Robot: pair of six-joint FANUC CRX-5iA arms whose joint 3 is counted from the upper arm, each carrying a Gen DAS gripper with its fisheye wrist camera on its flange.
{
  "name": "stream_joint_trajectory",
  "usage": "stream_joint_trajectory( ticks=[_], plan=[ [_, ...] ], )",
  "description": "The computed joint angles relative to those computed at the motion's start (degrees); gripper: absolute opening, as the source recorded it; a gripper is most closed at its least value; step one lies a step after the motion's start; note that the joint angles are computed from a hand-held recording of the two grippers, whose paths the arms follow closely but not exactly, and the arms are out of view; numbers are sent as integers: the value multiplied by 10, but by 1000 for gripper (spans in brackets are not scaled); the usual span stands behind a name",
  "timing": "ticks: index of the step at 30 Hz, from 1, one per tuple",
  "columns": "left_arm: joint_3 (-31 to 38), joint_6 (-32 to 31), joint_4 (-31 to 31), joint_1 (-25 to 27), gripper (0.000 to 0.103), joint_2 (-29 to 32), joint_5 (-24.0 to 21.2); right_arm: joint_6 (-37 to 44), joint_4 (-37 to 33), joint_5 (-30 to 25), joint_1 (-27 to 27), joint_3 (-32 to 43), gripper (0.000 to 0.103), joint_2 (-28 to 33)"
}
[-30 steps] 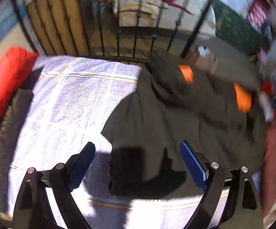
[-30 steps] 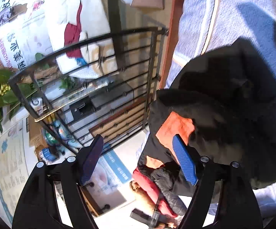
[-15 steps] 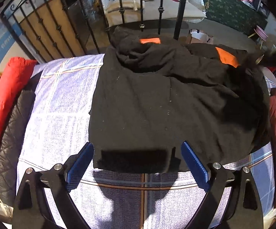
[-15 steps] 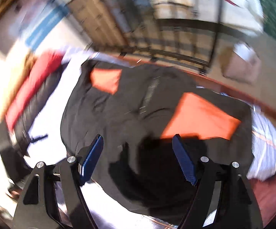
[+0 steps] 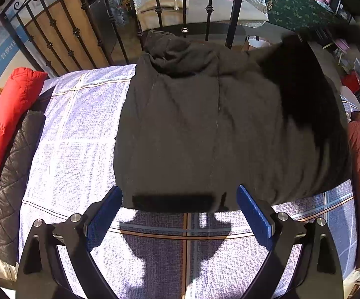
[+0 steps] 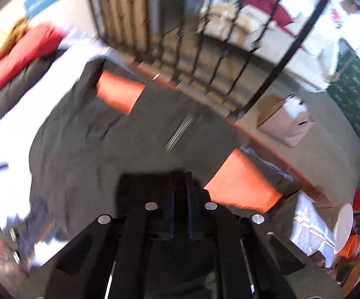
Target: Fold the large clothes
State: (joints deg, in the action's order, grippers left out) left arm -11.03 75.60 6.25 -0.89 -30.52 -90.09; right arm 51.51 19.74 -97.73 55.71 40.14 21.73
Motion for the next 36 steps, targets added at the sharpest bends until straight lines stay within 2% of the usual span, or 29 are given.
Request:
stream_joint_trajectory(
  ticks=[4, 6, 7, 9, 10, 11, 12, 13, 14, 17, 21, 24, 27, 29, 30, 31, 32, 33, 34, 36],
  plan=[
    [-1, 6, -1, -11, 91, -1, -5, 27, 61, 12, -11, 40, 0, 51],
    [-1, 8, 1, -14, 91, -2, -8, 13, 21, -14, -30, 79, 0, 81],
    [-2, 5, 6, -14, 91, -4, -9, -14, -11, -6, -42, 79, 0, 79],
    [-6, -5, 12, -12, 91, -9, -7, -95, -46, 43, -53, 29, 4, 38],
    [-8, -10, 12, -13, 91, -11, -5, -141, -57, 75, -54, -10, 10, 8],
    [-10, -14, 11, -13, 91, -11, -2, -163, -63, 91, -55, -34, 35, -9],
    [-11, -18, 10, -14, 91, -9, 0, -190, -63, 112, -53, -71, 76, -37],
    [-10, -27, 9, -11, 91, -5, 6, -215, -45, 133, -46, -111, 85, -64],
    [-10, -35, 11, -5, 91, -3, 14, -235, -21, 140, -36, -138, 85, -84],
    [0, -59, 20, 16, 91, 16, 55, -257, 4, 99, -30, -189, 85, -127],
    [31, -68, 44, 41, 94, 78, 104, -318, -9, 82, -48, -269, 85, -204],
    [50, -72, 85, 55, 95, 144, 96, -360, -39, 100, -63, -323, 84, -260],
    [68, -65, 64, 32, 94, 195, 88, -324, -80, 112, -64, -337, 83, -273],
    [55, -78, 92, 31, 85, 205, 92, -291, -112, 104, -61, -332, 79, -260],
    [52, -79, 94, 29, 77, 204, 98, -283, -119, 100, -56, -332, 65, -257],
    [51, -77, 76, 16, 61, 199, 112, -273, -131, 104, -55, -335, 52, -254],
    [55, -76, 63, 10, 52, 199, 115, -266, -135, 110, -54, -338, 28, -253],
    [63, -63, 38, 3, 32, 202, 116, -262, -118, 111, -43, -341, 21, -251],
    [67, -51, 27, 5, 23, 207, 116, -259, -106, 111, -38, -343, 18, -249],
    [63, -42, 51, 35, 20, 220, 109, -271, -96, 108, -40, -347, 13, -252]
  ],
)
